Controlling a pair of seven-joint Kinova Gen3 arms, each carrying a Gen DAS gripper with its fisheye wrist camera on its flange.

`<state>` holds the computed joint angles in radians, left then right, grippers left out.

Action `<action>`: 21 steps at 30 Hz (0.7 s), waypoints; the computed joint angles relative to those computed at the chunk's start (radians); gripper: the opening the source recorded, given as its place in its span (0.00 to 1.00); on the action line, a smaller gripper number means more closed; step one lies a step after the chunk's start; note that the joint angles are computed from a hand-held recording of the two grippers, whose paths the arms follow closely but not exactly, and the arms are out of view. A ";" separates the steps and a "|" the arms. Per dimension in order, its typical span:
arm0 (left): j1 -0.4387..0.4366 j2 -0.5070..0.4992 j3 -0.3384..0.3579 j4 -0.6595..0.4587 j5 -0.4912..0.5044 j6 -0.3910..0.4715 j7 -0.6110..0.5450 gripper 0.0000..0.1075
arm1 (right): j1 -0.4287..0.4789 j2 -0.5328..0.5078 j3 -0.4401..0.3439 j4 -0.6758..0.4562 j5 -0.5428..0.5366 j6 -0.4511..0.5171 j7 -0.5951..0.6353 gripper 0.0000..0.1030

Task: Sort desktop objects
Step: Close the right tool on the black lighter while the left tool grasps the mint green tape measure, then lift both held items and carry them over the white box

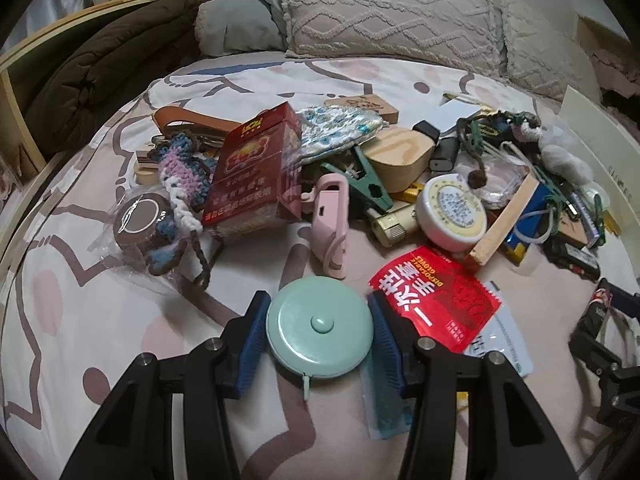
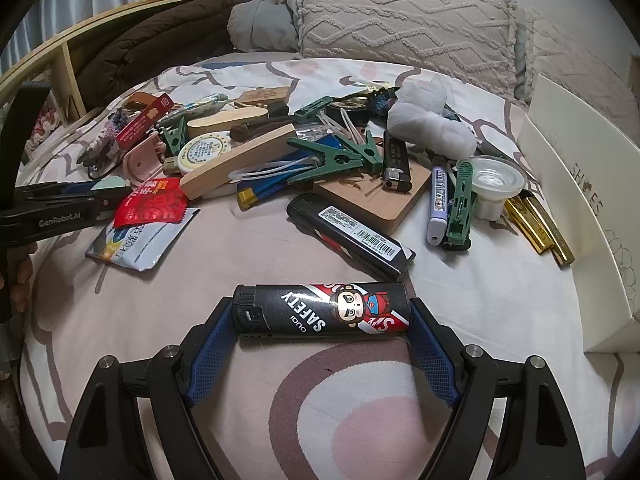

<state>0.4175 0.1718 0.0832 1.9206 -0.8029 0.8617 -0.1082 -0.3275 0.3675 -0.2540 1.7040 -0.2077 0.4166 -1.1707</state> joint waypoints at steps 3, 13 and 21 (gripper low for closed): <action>0.010 -0.007 0.004 0.001 -0.014 0.000 0.018 0.47 | 0.012 -0.002 -0.008 0.001 -0.013 -0.002 0.009 0.81; 0.019 -0.035 0.023 0.009 -0.050 -0.015 0.056 0.47 | 0.034 -0.016 -0.017 0.006 -0.048 -0.008 0.028 0.81; 0.033 -0.046 0.044 0.004 -0.083 -0.010 0.075 0.47 | 0.059 -0.036 -0.036 0.018 -0.081 -0.024 0.067 0.81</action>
<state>0.4503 0.1254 0.1271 1.9243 -0.8858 0.8517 -0.0330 -0.2683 0.3314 -0.2900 1.7223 -0.2888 0.3925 -1.1037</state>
